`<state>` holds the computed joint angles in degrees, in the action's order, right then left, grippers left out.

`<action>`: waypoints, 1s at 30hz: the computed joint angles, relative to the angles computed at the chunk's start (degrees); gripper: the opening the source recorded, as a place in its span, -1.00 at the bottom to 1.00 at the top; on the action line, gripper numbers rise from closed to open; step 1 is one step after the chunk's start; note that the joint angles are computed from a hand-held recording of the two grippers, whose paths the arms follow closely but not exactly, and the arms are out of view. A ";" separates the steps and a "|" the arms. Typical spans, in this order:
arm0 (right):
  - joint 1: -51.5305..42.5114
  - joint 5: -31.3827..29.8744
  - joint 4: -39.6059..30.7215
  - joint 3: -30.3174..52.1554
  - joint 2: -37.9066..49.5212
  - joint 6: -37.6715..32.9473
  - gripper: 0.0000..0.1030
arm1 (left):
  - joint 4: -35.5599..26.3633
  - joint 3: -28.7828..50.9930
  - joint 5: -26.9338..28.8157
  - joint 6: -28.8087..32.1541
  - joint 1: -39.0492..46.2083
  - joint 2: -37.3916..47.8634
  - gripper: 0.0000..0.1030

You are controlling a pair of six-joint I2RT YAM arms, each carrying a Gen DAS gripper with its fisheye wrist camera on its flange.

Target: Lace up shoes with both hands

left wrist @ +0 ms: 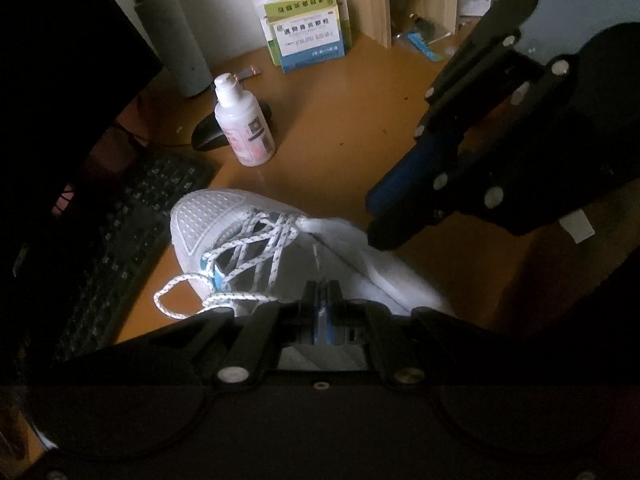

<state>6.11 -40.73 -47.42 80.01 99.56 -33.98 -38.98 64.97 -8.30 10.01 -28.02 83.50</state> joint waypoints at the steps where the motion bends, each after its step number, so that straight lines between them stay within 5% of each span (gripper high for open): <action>1: 0.11 -0.28 -0.02 0.06 0.26 -0.18 -0.69 | -0.27 0.30 -0.09 0.11 -0.07 0.24 -0.99; 30: 1.55 0.75 0.81 -1.05 0.17 -8.87 -0.68 | -3.64 4.34 -0.26 6.18 -0.73 2.47 -0.99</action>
